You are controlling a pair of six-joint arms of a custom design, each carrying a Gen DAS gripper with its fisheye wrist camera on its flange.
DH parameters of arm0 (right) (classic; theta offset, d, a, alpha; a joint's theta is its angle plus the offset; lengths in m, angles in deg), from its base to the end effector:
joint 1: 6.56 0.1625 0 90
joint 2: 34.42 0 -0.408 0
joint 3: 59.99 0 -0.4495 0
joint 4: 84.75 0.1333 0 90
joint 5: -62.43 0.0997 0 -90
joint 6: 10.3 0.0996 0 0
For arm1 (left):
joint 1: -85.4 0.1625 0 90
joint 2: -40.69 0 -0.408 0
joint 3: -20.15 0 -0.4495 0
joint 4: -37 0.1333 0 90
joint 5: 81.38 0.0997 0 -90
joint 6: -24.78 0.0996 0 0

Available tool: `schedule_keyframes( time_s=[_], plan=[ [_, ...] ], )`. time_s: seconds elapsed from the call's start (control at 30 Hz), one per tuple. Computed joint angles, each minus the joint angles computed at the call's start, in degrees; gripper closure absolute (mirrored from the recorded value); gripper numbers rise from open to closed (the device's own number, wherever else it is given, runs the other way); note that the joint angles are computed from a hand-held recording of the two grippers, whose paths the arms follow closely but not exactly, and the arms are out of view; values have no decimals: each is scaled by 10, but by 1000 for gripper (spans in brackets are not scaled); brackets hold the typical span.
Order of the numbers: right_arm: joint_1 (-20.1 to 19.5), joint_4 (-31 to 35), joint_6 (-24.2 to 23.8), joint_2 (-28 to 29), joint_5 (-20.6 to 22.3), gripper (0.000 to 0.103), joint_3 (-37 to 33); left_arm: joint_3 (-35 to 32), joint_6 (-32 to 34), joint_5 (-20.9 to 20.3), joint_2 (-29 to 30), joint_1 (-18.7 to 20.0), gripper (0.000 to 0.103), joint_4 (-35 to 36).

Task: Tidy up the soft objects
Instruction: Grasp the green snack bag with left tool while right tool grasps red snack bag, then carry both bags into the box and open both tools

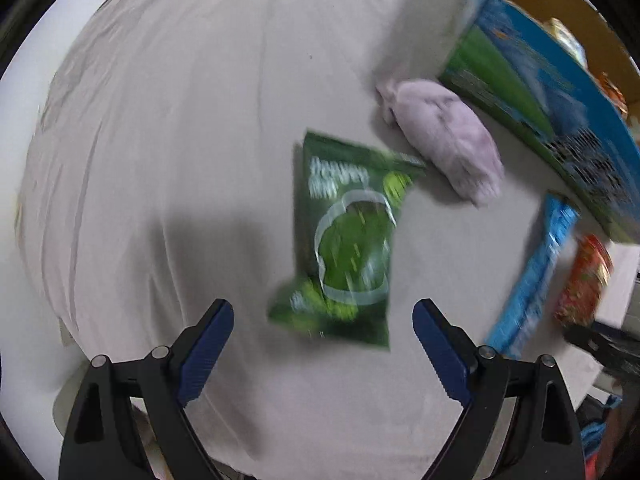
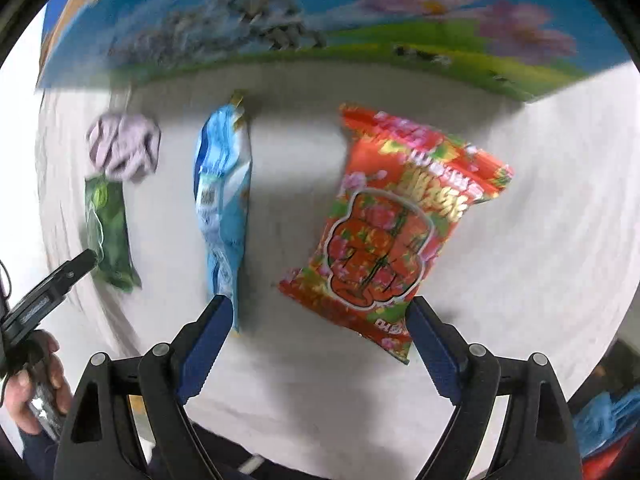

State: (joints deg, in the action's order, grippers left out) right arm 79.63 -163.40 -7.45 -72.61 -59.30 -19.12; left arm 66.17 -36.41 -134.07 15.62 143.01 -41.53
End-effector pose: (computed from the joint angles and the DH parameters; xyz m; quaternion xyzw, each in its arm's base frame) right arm 0.0245 -0.8494 0.2874 -0.0221 -0.9550 -0.1197 0.2703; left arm -0.2816 -0.8055 0.0543 -0.1398 0.9034 -0.0428 0.4031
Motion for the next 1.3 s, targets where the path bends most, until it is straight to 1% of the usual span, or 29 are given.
schedule_keyframes(
  time_s=[0.07,0.1,0.13,0.17,0.2,0.23,0.27,0.3,0.33,0.37,0.4,0.47,0.5,0.53,0.57,0.6,0.63,0.67,0.73,0.77,0.8,0.9,0.93,1.03,1.1,1.17,1.2,1.23,1.3],
  plan=[
    [6,-41,-32,-10,-49,13,27,-46,8,6,30,11,11,31],
    [8,-59,-57,-12,-75,13,39,-71,17,3,46,15,11,45],
    [10,-82,-82,-21,-92,13,65,-99,25,0,65,19,11,67],
    [11,-94,-109,-23,-100,13,75,-130,40,-6,86,24,11,88],
    [11,-94,-124,-23,-107,13,80,-160,57,-12,106,28,11,105],
    [13,-88,-115,-27,-122,13,98,-176,69,-15,118,30,11,116],
    [9,-67,-81,-23,-122,13,92,-189,80,-19,129,32,11,126],
    [3,-55,-50,-27,-104,13,94,-192,84,-22,134,33,11,126],
    [-2,-52,-24,-31,-84,13,95,-170,80,-20,123,32,12,106],
    [-6,-59,-4,-36,-65,13,98,-142,79,-21,108,30,19,76],
    [-8,-65,13,-40,-54,13,100,-136,80,-27,106,29,24,65],
    [-13,-66,43,-39,-36,13,88,-113,80,-33,93,27,44,39],
    [-15,-70,63,-40,-32,13,89,-118,77,-31,97,25,48,44],
    [-16,-72,81,-40,-32,13,89,-118,78,-30,98,22,56,40],
    [-16,-74,93,-41,-35,15,90,-118,79,-31,100,18,58,38],
    [-15,-76,103,-41,-45,28,90,-110,80,-33,98,17,59,31],
    [-10,-77,115,-46,-68,35,100,-104,83,-40,97,13,59,20],
    [-9,-81,119,-55,-67,47,110,-94,87,-46,93,10,60,4],
    [-9,-76,128,-76,-57,48,137,-90,95,-54,96,4,60,-8],
    [-9,-74,130,-92,-55,48,162,-76,100,-60,92,-1,60,-21],
    [-9,-87,127,-116,-54,48,202,-66,105,-64,88,-3,60,-30],
    [-12,-75,123,-156,-55,48,259,-21,123,-80,70,-13,60,-53],
    [-13,-75,119,-170,-50,48,279,-8,128,-77,67,-18,60,-55],
    [-12,-85,109,-190,-57,48,313,-4,132,-67,73,-24,60,-46],
    [-12,-98,113,-195,-62,48,323,3,126,-70,77,-21,58,-42],
    [-10,-107,124,-191,-66,46,325,-18,118,-73,93,-19,57,-33],
    [-7,-114,132,-177,-69,46,317,-50,118,-71,114,-19,57,-21],
    [-7,-119,134,-151,-78,46,284,-63,120,-69,123,-20,57,-12],
    [-3,-105,155,-139,-94,47,267,-84,126,-64,135,-17,57,-2]
  ],
)
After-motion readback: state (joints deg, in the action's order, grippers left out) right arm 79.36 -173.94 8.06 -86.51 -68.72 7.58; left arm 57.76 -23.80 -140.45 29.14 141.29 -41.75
